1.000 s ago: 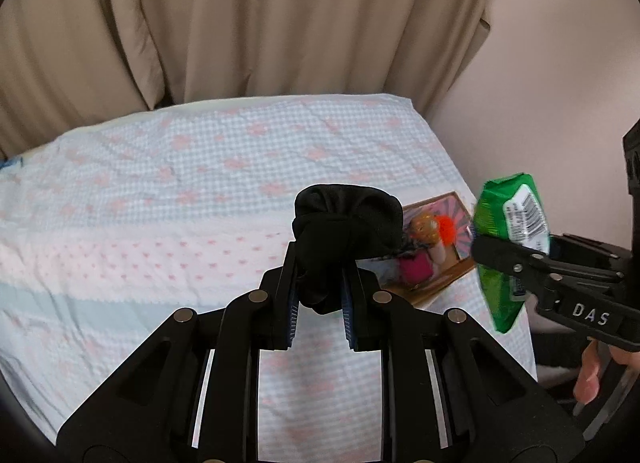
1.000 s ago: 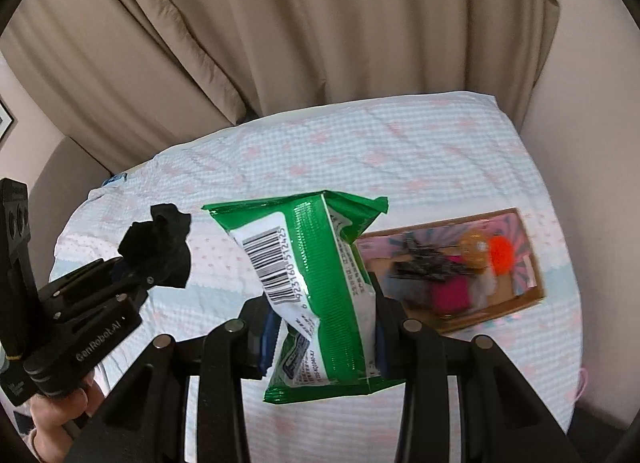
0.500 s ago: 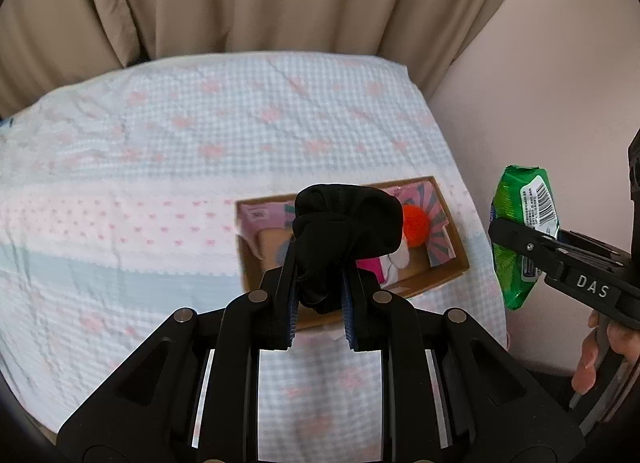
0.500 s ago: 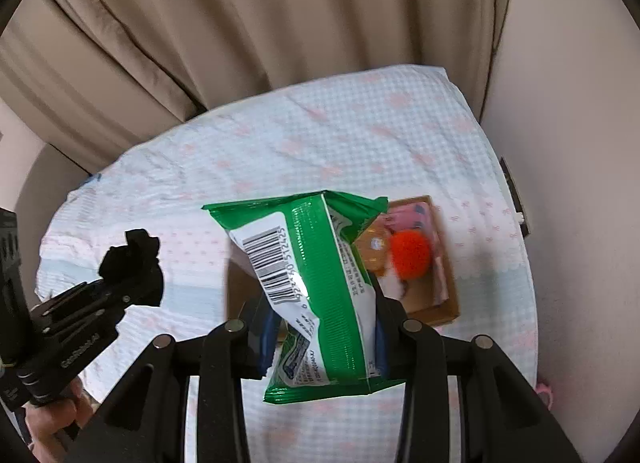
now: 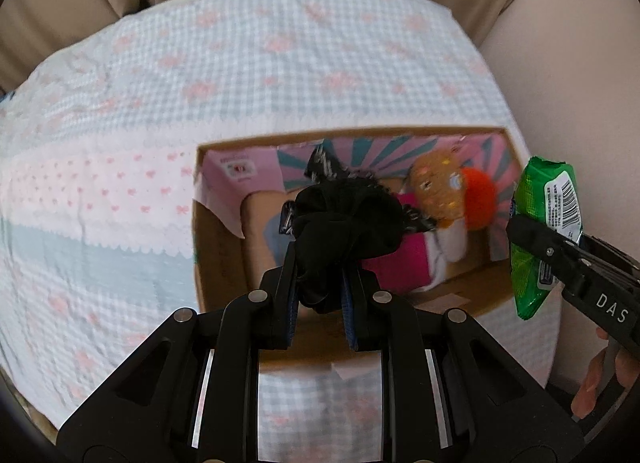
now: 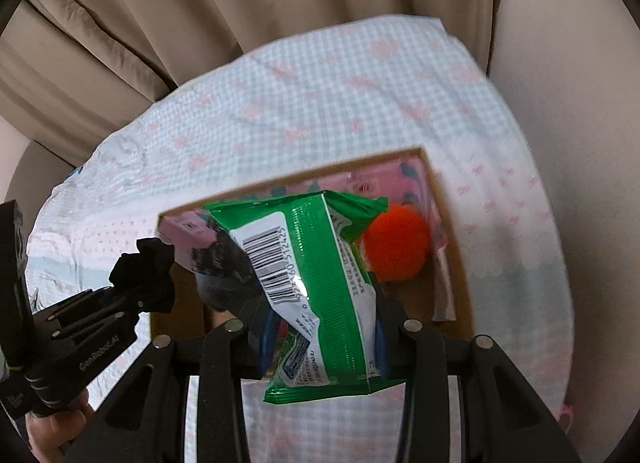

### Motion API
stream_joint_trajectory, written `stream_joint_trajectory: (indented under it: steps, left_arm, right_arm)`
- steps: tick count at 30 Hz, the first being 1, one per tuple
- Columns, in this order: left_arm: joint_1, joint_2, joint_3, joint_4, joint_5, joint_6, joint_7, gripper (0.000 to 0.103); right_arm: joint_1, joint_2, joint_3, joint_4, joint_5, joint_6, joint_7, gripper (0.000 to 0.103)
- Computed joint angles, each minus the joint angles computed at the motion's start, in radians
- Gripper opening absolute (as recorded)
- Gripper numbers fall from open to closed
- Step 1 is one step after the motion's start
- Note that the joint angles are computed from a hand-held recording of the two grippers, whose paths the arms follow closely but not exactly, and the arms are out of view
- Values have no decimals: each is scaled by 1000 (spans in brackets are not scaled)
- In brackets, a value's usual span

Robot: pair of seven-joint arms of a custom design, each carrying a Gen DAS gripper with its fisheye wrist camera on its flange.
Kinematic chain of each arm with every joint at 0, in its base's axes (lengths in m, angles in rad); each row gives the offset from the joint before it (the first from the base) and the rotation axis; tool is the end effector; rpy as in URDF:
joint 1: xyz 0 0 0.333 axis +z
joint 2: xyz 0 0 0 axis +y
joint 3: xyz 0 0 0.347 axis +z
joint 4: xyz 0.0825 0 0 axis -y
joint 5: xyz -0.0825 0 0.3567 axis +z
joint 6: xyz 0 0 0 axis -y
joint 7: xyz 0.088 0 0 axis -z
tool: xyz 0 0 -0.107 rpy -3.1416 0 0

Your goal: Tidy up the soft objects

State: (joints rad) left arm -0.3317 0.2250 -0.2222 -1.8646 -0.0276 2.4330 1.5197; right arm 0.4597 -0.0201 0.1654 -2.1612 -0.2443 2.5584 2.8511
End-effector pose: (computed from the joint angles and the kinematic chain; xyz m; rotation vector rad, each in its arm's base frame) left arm 0.5384 -0.3206 0.4797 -1.5666 2.5555 -0.5161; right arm 0.4387 0.3216 0.4958 -1.4021 2.3072 -0.1465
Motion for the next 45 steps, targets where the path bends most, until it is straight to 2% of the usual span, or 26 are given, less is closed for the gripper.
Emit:
stream_joint_trajectory:
  steps: [3, 4, 5, 6, 7, 8, 9, 11, 14, 23, 31, 34, 40, 45]
  left_arm:
    - [-12, 20, 9, -8, 37, 16, -22, 16]
    - [-15, 24, 11, -9, 46, 19, -28, 16]
    - [-17, 29, 12, -6, 54, 14, -32, 19]
    - [-20, 34, 14, -1, 61, 6, -37, 35]
    - [-30, 36, 22, 2, 90, -3, -60, 51]
    - [-40, 32, 32, -4, 127, 1, -90, 92]
    - [-43, 25, 36, -16, 148, 20, -104, 103]
    - [-32, 3, 28, -47, 146, 54, -97, 103]
    - [-16, -10, 17, -62, 116, 53, -73, 103]
    - [5, -47, 5, -76, 68, 41, -46, 103]
    - [43, -174, -3, -105, -9, 37, 18, 103]
    - [65, -245, 0, -109, -53, 28, 58, 103]
    - [115, -396, 34, -102, -174, 9, 187, 103]
    - [147, -520, 92, -82, -302, 9, 324, 103]
  right_arm:
    - [-1, 27, -3, -11, 7, 26, 1, 36]
    - [-2, 33, -5, -15, 17, 40, -7, 40]
    - [-3, 39, -7, -21, 15, 61, -3, 41]
    - [-3, 41, -8, -24, 7, 70, 2, 46]
    - [-3, 44, -9, -28, -5, 84, 6, 59]
    - [-3, 46, -10, -28, -9, 93, 10, 67]
    - [-2, 46, -10, -28, -13, 96, 16, 87]
    - [1, 42, -9, -27, -32, 87, 32, 102]
    - [4, 38, -8, -19, -81, 57, 65, 102]
    - [13, 16, 2, -5, -96, 9, 81, 102]
    - [35, -23, 30, 94, -181, -128, 121, 102]
    - [49, -39, 47, 166, -220, -210, 136, 102]
    - [110, -16, 105, 425, -355, -486, 164, 102]
    - [227, 85, 141, 729, -528, -749, 168, 102]
